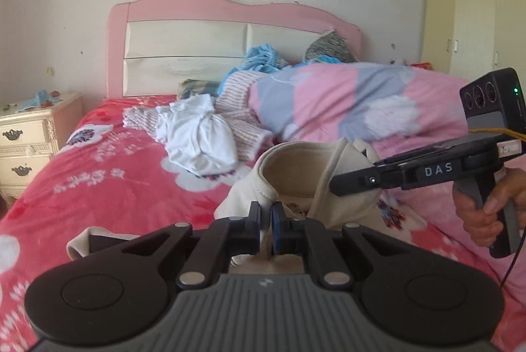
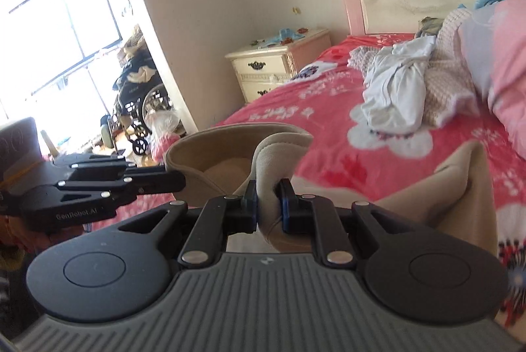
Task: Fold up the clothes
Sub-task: 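Lift the hoodie edge with both grippers and fold it over the body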
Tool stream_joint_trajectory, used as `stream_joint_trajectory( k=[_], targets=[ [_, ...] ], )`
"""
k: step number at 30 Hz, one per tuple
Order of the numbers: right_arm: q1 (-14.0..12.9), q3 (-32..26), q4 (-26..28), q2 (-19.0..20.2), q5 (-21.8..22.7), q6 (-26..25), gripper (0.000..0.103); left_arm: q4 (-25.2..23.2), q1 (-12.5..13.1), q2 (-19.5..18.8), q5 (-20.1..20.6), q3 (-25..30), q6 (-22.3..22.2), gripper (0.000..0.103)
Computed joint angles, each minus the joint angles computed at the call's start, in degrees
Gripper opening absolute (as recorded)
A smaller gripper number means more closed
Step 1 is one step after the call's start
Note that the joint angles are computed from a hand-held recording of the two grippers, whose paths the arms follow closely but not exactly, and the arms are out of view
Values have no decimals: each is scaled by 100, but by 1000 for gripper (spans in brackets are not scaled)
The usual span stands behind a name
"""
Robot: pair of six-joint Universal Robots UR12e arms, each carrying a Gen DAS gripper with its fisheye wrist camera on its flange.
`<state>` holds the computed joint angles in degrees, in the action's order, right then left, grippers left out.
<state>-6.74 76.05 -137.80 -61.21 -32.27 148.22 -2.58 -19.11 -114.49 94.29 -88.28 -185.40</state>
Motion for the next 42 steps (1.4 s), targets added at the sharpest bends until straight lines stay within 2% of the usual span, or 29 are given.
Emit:
stream_joint_trajectory(
  k=[6, 7, 13, 16, 18, 19, 20, 23, 25, 27, 29, 30, 32, 33, 35, 36, 38, 39, 40, 42],
  targets=[
    [-110, 873, -450, -398, -193, 29, 11, 252, -161, 131, -118, -557, 127, 7],
    [-122, 978, -491, -449, -244, -98, 11, 245, -183, 146, -118, -621, 96, 7],
    [-213, 1551, -597, -711, -523, -817, 12, -269, -273, 239, -196, -876, 54, 9],
    [-227, 1797, -576, -823, -764, -1373, 16, -630, -254, 330, -335, -960, -65, 16],
    [-251, 1919, -629, -891, -870, -1663, 18, -855, -211, 416, -531, -1018, -219, 24],
    [-266, 1969, -653, -921, -905, -1805, 22, -952, -173, 473, -699, -1052, -333, 33],
    [-298, 2020, -563, -977, -916, -1970, 25, -992, -142, 532, -832, -1101, -446, 38],
    [-384, 2030, -41, -1109, -935, -2343, 32, -1146, -49, 678, -1193, -1189, -831, 44],
    [-469, 1967, 474, -1178, -850, -2454, 36, -1134, 45, 743, -1435, -1263, -1337, 47],
    [-582, 1820, 1295, -1207, -623, -2369, 43, -1092, 154, 766, -1691, -1300, -1988, 49],
    [-676, 1682, 1787, -1156, -328, -1715, 50, -1016, 223, 747, -1736, -1306, -2495, 48],
    [-695, 1679, 1711, -1129, -256, -1320, 50, -977, 232, 734, -1660, -1301, -2659, 48],
    [-727, 1691, 1454, -1074, -127, -457, 50, -1060, 274, 679, -1757, -1217, -2838, 50],
    [-726, 1657, 1474, -1040, -75, -220, 50, -1131, 261, 667, -1711, -1182, -2857, 49],
    [-701, 1630, 1376, -999, -48, 266, 50, -1299, 224, 653, -1568, -1113, -2824, 49],
    [-673, 1657, 1209, -1021, -125, 336, 50, -1442, 123, 646, -1259, -1040, -2545, 49],
    [-587, 1798, 684, -1126, -371, 44, 50, -1680, -111, 610, -537, -876, -1686, 49],
    [-542, 1896, 433, -1203, -488, -311, 50, -1719, -218, 581, -234, -815, -1277, 50],
    [-496, 1990, 179, -1278, -601, -671, 50, -1774, -323, 537, 16, -738, -867, 50],
    [-399, 2159, -377, -1374, -841, -1211, 50, -1857, -461, 459, 310, -632, -359, 49]
  ],
)
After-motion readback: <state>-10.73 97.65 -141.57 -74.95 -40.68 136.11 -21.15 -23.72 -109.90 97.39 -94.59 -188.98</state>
